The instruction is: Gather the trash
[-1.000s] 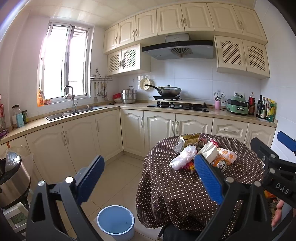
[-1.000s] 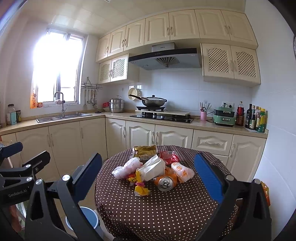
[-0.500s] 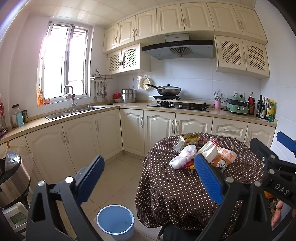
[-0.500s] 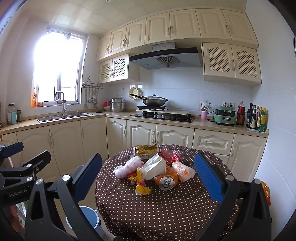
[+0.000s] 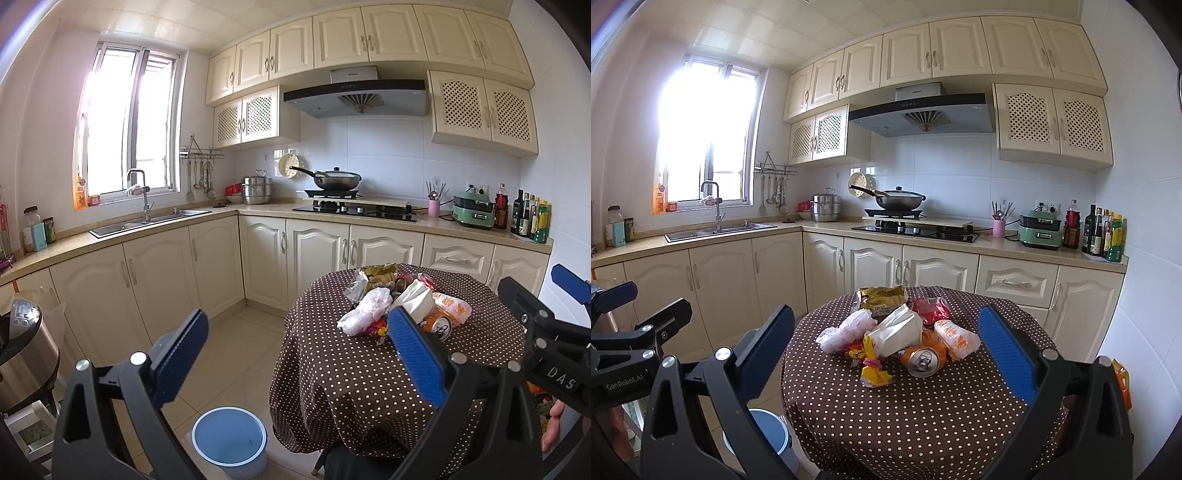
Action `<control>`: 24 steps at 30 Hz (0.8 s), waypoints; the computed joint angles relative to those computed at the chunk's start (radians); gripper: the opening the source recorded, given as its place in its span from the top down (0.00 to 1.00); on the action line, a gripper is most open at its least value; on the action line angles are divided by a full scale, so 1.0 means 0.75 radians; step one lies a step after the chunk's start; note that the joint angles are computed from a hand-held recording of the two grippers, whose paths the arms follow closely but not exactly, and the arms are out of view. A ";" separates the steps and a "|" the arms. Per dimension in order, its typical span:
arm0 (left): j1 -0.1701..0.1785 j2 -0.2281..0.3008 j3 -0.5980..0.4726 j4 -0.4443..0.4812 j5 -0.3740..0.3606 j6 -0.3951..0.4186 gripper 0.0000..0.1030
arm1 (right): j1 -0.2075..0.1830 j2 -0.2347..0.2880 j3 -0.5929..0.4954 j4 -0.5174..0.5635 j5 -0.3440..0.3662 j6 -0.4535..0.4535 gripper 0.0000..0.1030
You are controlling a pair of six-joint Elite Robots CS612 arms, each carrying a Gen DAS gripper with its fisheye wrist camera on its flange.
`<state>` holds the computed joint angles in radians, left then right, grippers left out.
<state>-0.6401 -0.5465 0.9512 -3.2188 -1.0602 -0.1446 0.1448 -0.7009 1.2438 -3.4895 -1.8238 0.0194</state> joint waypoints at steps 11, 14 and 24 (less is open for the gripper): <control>-0.002 -0.003 0.009 0.001 0.001 -0.005 0.07 | -0.003 -0.002 0.009 0.001 0.006 0.007 0.06; -0.001 -0.003 0.007 0.004 0.000 -0.005 0.07 | -0.004 -0.002 0.011 0.002 0.006 0.009 0.06; 0.015 0.034 -0.077 0.102 -0.002 -0.016 0.07 | -0.022 0.030 -0.047 0.066 0.000 0.037 0.06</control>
